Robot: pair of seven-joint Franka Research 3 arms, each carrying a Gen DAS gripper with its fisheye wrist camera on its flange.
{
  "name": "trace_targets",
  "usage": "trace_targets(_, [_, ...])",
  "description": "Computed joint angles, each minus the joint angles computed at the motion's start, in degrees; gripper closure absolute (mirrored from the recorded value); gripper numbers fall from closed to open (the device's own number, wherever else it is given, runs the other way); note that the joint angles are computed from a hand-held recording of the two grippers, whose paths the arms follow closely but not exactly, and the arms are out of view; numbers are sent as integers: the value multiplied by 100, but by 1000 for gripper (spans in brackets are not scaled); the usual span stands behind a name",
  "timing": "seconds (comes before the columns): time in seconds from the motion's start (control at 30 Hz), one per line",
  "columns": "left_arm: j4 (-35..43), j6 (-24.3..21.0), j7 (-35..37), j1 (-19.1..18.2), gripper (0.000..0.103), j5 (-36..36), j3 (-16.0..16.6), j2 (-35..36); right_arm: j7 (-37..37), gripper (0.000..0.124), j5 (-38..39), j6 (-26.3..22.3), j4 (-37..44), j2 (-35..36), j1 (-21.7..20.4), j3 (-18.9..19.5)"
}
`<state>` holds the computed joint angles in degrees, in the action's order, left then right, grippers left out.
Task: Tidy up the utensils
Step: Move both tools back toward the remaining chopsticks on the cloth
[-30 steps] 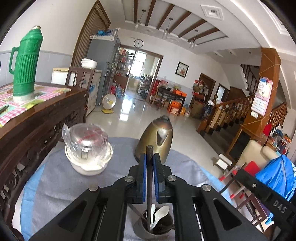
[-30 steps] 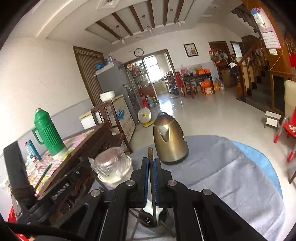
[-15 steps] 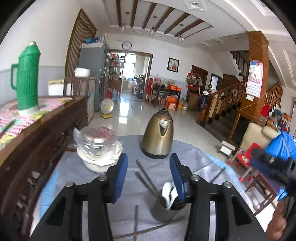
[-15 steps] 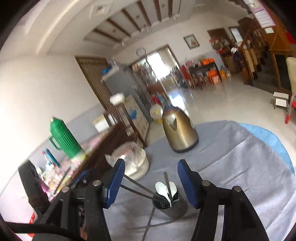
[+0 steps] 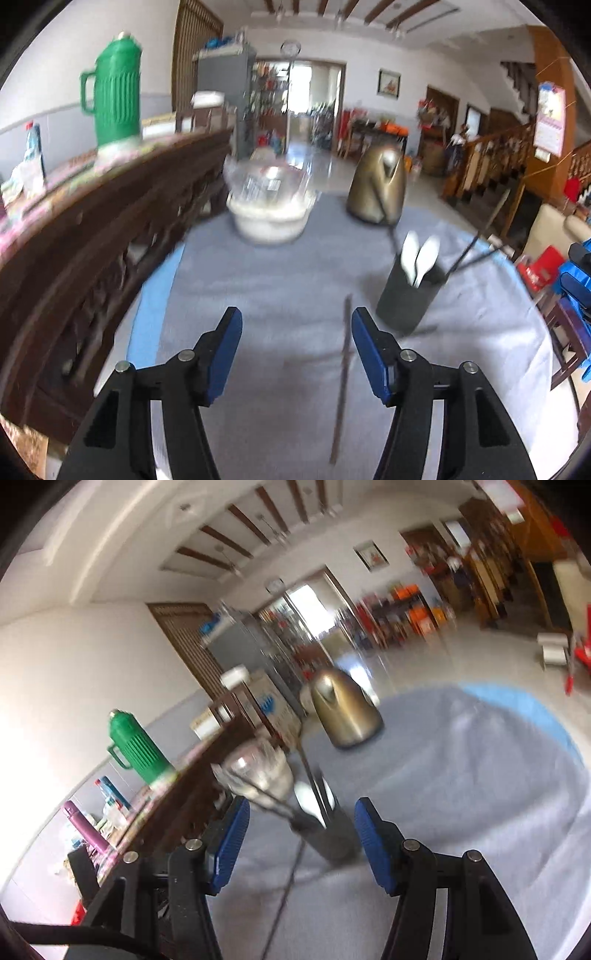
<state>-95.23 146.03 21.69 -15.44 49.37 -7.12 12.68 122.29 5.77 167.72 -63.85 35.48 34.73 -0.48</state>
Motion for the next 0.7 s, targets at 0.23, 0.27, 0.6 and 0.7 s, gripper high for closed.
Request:
trace_targets(0.23, [-527, -187, 137, 66, 41, -426, -99, -138, -328, 62, 496, -319, -601, -120, -339, 486])
trace_targets(0.27, [-535, -231, 128, 64, 41, -424, -97, -138, -306, 62, 507, -364, -664, -134, -319, 450])
trace_targets(0.6, [338, -265, 1258, 236, 40, -1077, -134, 536, -452, 62, 852, -586, -1208, -262, -465, 586])
trace_targets(0.7, [1109, -377, 2024, 350, 40, -1741, -148, 1127, -417, 62, 874, -578, -1245, -275, -473, 561])
